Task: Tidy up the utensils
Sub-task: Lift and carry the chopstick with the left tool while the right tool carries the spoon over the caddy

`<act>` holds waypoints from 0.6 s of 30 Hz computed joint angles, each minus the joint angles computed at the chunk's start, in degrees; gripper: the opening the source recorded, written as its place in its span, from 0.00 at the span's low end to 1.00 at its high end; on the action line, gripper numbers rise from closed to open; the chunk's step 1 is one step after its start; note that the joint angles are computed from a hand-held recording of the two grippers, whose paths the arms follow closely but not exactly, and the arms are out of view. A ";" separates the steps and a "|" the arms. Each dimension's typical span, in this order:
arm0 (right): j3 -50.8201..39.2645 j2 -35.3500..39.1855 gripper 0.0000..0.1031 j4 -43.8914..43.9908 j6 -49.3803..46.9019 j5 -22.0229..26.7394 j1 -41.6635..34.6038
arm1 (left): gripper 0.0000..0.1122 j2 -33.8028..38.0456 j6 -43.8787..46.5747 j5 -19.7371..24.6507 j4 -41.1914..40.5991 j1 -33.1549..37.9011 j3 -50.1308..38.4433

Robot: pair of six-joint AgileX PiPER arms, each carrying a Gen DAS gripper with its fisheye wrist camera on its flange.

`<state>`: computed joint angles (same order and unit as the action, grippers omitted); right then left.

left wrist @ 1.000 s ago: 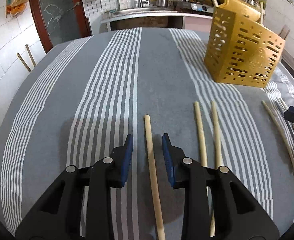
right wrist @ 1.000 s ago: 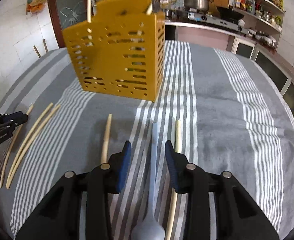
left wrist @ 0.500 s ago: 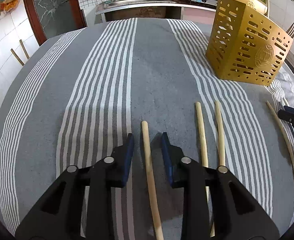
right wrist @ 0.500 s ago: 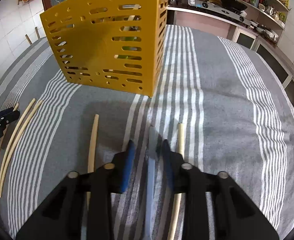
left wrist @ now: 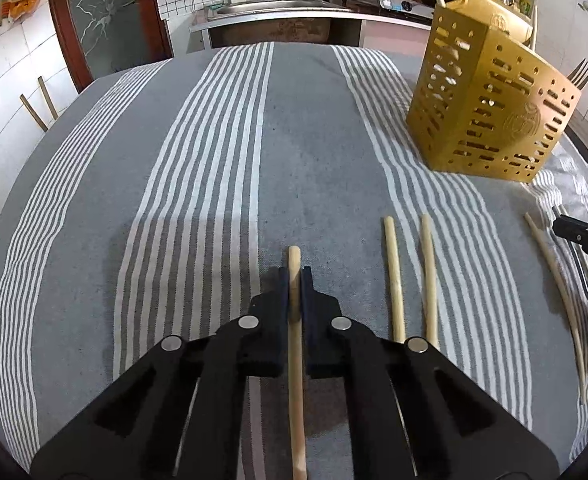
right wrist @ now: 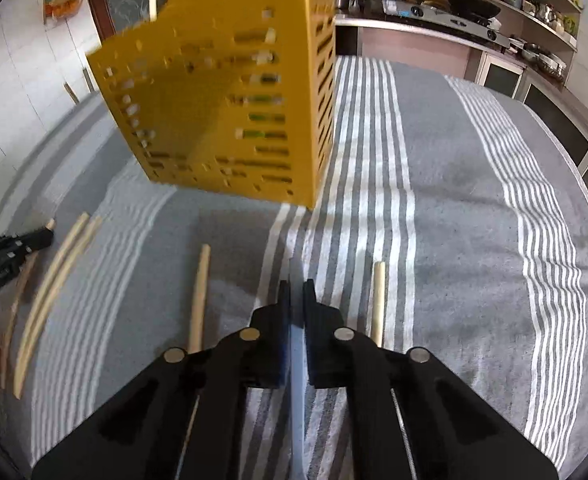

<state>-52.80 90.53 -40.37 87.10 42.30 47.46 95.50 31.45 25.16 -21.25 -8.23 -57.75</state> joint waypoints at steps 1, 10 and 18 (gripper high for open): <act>0.30 -0.99 0.07 -0.85 0.64 0.20 0.37 | 0.04 -0.52 -0.13 -0.01 -0.04 0.05 0.05; 0.80 -6.50 0.07 -5.32 4.63 5.92 5.07 | 0.04 -7.33 0.79 0.91 -2.21 -0.12 2.03; 1.12 -10.31 0.07 -8.29 7.71 10.88 9.26 | 0.04 -13.72 3.70 2.51 -5.37 1.02 3.46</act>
